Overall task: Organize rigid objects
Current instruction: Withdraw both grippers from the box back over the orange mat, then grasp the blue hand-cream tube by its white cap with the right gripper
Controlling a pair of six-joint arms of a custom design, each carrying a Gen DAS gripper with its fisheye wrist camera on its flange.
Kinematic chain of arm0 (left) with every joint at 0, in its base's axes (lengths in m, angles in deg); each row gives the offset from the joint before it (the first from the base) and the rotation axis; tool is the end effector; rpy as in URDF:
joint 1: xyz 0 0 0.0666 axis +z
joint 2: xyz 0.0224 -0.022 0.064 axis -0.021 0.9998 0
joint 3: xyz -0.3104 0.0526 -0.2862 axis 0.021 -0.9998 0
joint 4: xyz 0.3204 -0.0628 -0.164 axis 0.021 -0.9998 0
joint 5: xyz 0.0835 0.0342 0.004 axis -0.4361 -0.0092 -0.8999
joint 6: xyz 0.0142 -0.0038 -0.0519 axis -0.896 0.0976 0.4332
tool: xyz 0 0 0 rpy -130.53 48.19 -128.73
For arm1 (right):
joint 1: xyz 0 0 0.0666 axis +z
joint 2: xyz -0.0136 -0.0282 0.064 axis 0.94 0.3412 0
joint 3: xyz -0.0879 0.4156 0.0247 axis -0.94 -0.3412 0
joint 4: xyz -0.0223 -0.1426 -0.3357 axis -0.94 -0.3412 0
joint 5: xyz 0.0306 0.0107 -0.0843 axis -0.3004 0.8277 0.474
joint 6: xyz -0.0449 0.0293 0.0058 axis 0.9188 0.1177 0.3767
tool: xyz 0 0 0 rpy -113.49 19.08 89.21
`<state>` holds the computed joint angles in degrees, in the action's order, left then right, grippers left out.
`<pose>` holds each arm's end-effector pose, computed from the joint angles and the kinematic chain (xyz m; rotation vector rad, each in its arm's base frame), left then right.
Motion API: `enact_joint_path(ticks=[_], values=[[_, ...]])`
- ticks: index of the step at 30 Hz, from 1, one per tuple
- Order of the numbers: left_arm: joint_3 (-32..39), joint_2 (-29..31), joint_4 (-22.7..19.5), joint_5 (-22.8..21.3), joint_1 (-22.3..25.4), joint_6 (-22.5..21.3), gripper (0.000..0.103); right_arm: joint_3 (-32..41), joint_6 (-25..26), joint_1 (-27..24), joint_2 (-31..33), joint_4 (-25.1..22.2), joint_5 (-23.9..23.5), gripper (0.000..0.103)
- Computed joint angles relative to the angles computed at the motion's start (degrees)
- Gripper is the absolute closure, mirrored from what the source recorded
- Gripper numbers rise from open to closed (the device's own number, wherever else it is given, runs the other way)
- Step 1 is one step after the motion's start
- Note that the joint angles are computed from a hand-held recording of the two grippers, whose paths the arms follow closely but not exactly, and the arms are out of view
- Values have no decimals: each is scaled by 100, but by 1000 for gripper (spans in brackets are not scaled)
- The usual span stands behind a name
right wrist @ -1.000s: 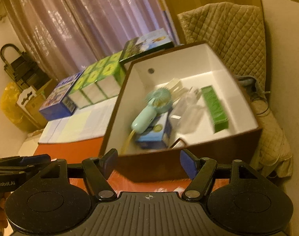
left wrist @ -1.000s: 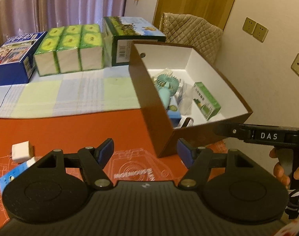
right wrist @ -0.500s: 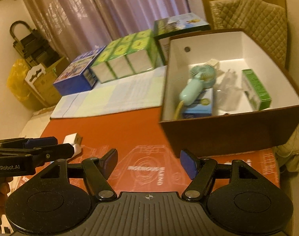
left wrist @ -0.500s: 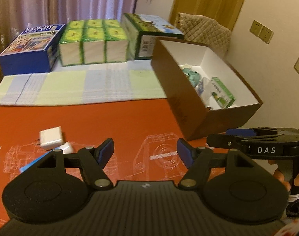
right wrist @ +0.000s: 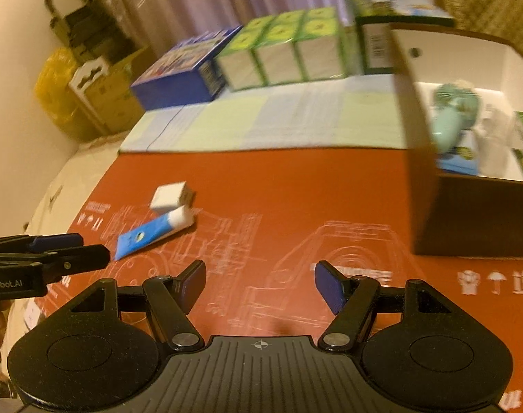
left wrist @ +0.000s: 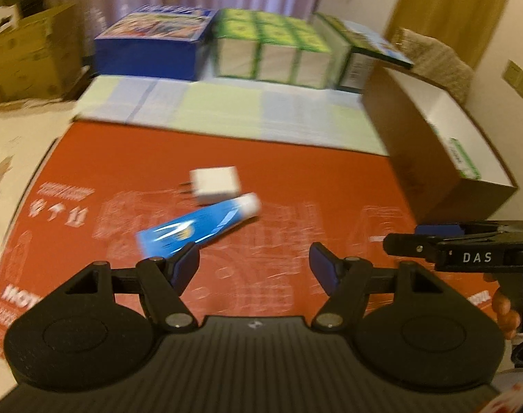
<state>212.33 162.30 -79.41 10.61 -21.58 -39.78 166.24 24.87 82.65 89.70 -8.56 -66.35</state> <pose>0.5788 -0.2267 0.5475 0.7541 2.4187 -0.4628 0.4587 0.1031 0.5117 0.2884 2.4612 0.3340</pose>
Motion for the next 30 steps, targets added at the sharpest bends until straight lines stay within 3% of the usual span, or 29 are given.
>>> enact_joint_path(ticks=[17, 30], values=[[26, 268, -59, -703, 753, 482, 36, 1250, 710, 389, 1541, 111, -238, 37], [202, 480, -190, -909, 906, 789, 37, 2273, 1084, 385, 2491, -235, -444, 54]])
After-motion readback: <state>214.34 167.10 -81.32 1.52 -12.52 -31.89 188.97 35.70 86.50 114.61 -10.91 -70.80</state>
